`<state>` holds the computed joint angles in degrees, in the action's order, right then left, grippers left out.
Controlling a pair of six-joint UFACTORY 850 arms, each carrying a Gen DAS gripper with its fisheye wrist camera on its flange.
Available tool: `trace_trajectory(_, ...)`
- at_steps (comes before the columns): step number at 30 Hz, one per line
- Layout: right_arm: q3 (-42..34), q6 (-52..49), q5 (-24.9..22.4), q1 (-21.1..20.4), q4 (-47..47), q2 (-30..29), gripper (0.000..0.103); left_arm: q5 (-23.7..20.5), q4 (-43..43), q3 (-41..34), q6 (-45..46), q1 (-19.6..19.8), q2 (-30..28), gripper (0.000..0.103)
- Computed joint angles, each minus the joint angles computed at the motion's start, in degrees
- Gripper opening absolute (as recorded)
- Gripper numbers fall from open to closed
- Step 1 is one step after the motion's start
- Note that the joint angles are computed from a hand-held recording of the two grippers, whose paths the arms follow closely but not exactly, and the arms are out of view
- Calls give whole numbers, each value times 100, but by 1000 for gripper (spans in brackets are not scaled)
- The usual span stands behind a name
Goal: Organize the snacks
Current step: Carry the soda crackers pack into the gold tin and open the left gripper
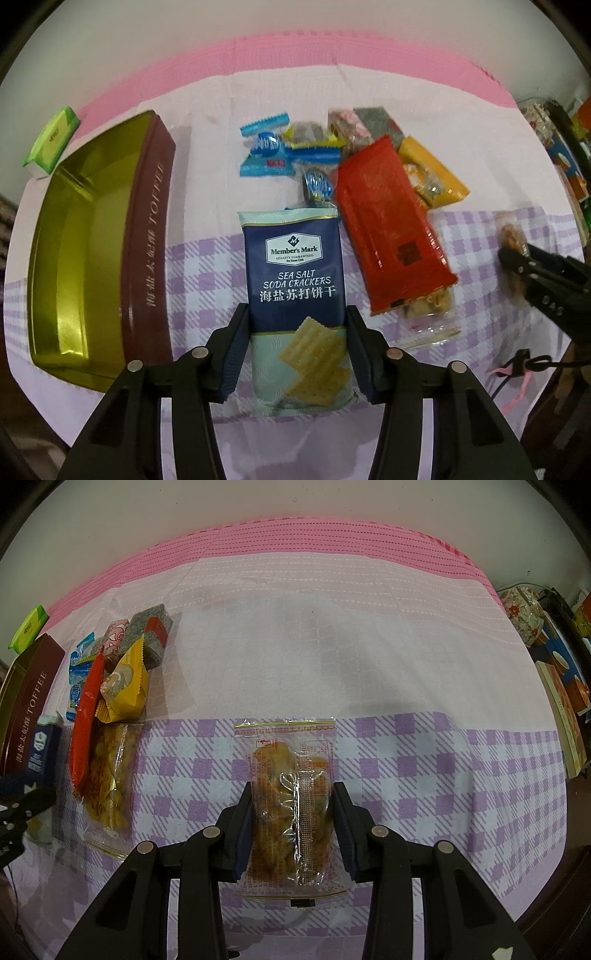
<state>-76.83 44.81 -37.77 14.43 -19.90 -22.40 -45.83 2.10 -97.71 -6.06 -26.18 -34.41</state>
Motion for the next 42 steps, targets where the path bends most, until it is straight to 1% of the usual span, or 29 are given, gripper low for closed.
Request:
trace_trajectory(6,-1,-1,-3,0,1,0,37,-27,-24,-130,93,90,185,51)
trace_trajectory(10,0,-5,2,0,-3,0,37,67,97,-188,-1,210,236,51)
trace_trajectory(13,-1,-3,-3,1,0,0,37,95,267,-223,-115,358,271,51)
trace_trajectory(20,0,-4,0,0,-3,0,37,52,961,-341,-439,770,239,51)
trace_trajectory(26,8,11,-9,7,-16,4,37,46,1358,-202,-618,1096,203,51)
trace_trajectory(30,-8,-5,-25,-4,8,-3,37,36,1476,-105,-665,1274,148,51)
trace_trajectory(38,-37,33,-62,6,-1,-23,37,47,1553,-53,-546,1461,-12,51)
trace_trajectory(42,-59,39,-94,2,14,-39,37,38,1612,-27,-459,1487,-42,51)
